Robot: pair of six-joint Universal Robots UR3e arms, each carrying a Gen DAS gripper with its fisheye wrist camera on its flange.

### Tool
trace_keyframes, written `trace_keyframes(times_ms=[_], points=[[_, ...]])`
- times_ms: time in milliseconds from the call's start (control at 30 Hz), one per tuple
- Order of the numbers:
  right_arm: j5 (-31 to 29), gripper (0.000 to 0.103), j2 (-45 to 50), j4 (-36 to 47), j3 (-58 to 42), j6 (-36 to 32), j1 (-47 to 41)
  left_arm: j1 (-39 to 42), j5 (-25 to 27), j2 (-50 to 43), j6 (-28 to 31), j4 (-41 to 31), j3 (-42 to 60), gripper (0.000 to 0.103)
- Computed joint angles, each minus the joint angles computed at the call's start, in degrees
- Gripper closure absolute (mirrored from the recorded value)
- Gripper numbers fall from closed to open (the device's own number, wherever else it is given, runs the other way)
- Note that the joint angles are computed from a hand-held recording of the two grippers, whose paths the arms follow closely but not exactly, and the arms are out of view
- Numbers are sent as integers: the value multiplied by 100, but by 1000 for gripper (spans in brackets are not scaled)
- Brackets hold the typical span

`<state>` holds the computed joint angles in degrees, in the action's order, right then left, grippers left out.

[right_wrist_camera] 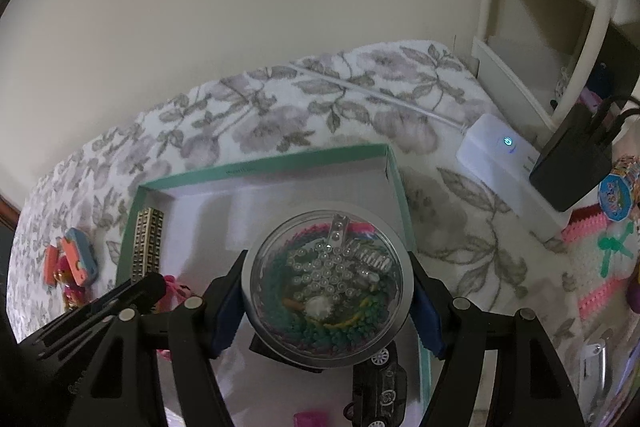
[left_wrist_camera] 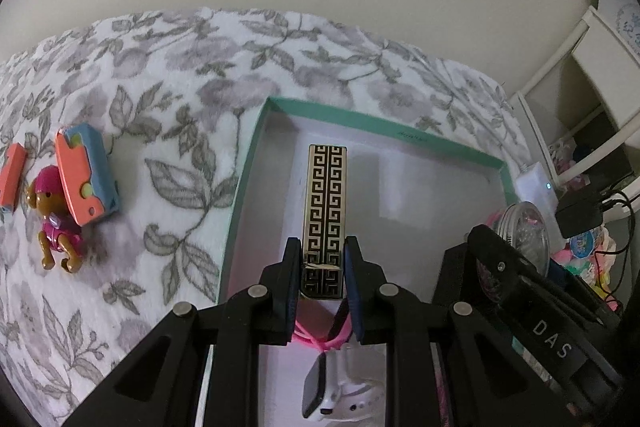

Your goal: Organize rigid objects

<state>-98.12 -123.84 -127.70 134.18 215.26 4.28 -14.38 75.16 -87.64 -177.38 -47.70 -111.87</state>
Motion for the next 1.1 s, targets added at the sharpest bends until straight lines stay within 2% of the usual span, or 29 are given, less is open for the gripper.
trace_keyframes(times_ms=[400,733,967,1033,1100], points=[[93,29,-1,-118,157,-16,-69,73,-110,14,52,-100,16,81],[135,28,-49,88,53,-63,-173,171,-171,242,120,-338,173,77],[-107,24,-307,428,-312,-29,-64,322,-89,592,212,-509,247,75],[-106,24,-416,502,-428,-18,-51,367,-51,697,216,-521,246,66],[-229,24,-412,583,-614,49,78,437,-46,776,231,-555,267,61]])
